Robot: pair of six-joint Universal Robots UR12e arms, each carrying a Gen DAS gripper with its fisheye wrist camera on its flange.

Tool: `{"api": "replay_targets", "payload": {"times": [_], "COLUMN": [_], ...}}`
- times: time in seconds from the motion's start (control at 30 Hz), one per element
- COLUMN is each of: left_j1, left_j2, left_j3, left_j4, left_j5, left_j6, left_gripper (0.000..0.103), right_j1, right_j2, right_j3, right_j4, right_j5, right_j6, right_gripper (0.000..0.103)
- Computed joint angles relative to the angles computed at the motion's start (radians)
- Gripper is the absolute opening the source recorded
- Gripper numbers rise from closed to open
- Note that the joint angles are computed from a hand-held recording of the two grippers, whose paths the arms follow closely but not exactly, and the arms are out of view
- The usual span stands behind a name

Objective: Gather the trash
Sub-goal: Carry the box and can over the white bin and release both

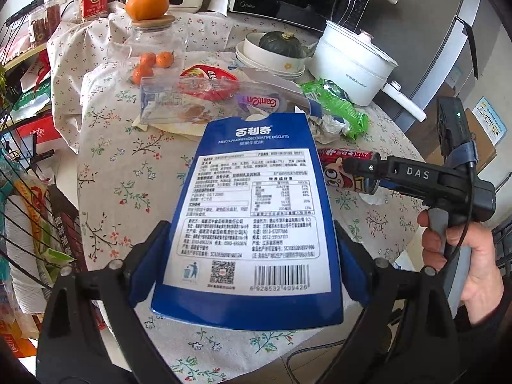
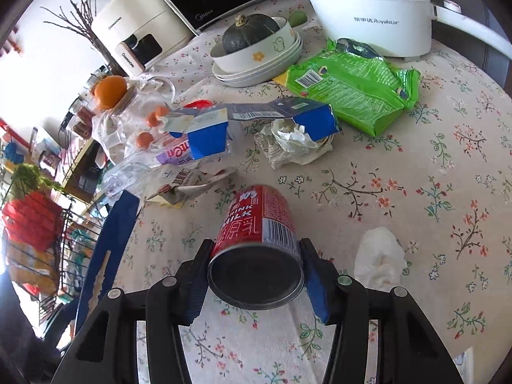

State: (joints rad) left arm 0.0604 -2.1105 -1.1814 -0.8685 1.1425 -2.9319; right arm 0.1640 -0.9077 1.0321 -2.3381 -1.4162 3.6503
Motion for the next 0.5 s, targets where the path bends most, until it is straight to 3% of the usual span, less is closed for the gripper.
{"api": "replay_targets", "payload": {"times": [0.2,0.5], "left_j1": [-0.02,-0.073], "left_j2": [0.02,0.043], "left_j3": [-0.019,-0.033], "left_j4": [0.018,-0.004], "left_j5": [-0.033,-0.106], "left_j6": [0.038,0.147], "left_gripper": [0.094,0.094], "right_j1": [-0.022,-0.072], "right_j2": [-0.105,-0.273], "right_j3": [0.13,0.339], "right_j4": [-0.073,-0.147], "right_j5": [-0.016,-0.114], "right_j6": [0.019,0.082], "right_gripper": [0.053,0.053]}}
